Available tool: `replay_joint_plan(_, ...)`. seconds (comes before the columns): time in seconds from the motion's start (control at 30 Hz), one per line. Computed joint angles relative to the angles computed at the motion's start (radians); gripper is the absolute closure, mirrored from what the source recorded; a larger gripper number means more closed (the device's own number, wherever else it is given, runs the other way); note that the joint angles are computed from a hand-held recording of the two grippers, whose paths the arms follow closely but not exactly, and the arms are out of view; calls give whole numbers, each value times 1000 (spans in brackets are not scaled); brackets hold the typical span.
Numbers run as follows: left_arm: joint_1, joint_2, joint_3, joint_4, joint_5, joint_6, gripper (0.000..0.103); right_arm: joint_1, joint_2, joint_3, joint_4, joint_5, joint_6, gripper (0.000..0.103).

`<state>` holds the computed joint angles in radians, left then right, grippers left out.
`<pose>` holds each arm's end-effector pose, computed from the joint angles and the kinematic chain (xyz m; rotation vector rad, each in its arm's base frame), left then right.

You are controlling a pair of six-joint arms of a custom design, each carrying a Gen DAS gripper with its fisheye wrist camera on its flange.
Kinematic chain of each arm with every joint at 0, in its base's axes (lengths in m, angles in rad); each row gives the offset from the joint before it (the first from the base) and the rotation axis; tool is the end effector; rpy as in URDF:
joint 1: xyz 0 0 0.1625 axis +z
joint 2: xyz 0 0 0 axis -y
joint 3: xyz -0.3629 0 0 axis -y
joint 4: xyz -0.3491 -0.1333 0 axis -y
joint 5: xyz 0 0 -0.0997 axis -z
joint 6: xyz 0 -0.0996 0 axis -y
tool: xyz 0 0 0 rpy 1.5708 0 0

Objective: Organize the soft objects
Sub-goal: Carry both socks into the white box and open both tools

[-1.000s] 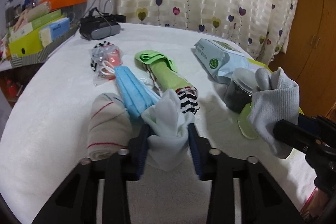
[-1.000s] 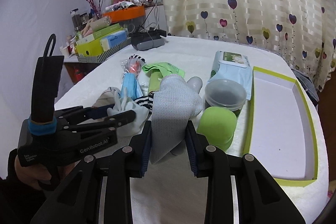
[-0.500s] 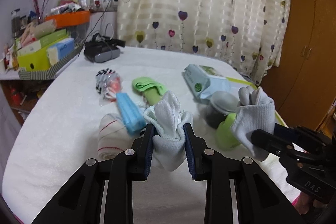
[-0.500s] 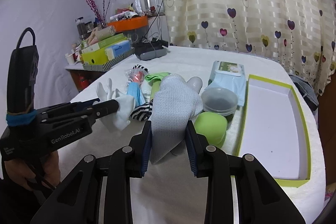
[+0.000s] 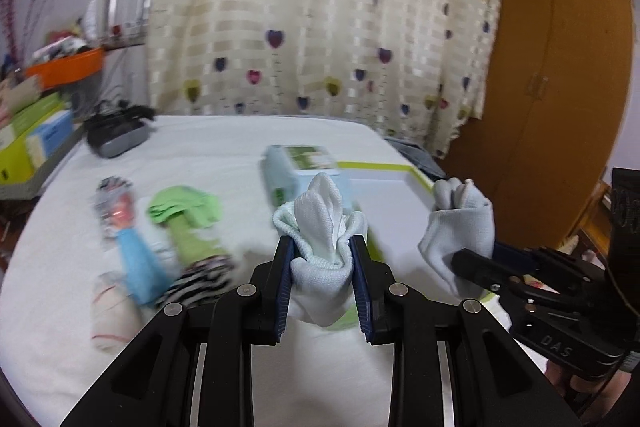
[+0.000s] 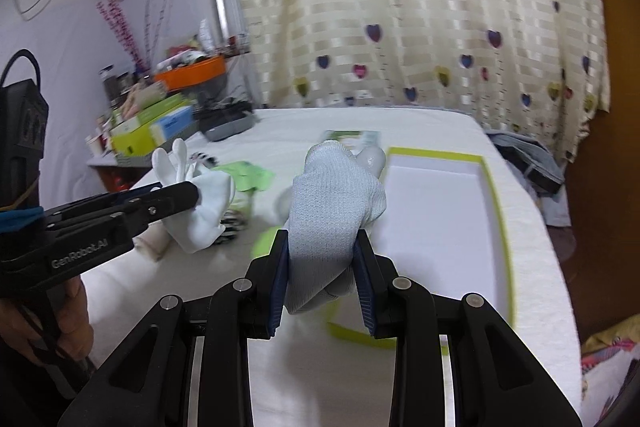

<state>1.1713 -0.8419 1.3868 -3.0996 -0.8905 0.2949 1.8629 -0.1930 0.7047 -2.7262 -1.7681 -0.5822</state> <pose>-0.0762 -0.6842 0.2924 0.3625 2.2497 -1.2395 0.3390 -0.7323 0.0429 1.0744 -2.5120 0.8619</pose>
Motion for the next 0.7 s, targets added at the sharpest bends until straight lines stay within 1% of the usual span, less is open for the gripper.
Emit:
replay_joint_plan(0.2, -18, 94, -124, 80, -31, 24, 77, -33, 14, -68, 45, -28, 19, 71)
replay_joint_plan(0.43, -15, 189, -253, 220, -60, 0, 77, -73, 78, -215, 198, -81, 47, 71)
replay_joint_plan(0.6, -3, 258, -352, 331, -82, -18, 76, -86, 104, -272, 248, -119, 47, 69)
replay_joint_plan(0.7, 3, 286, -396, 378, -91, -28, 75, -87, 103, -263, 238, -142, 21, 61)
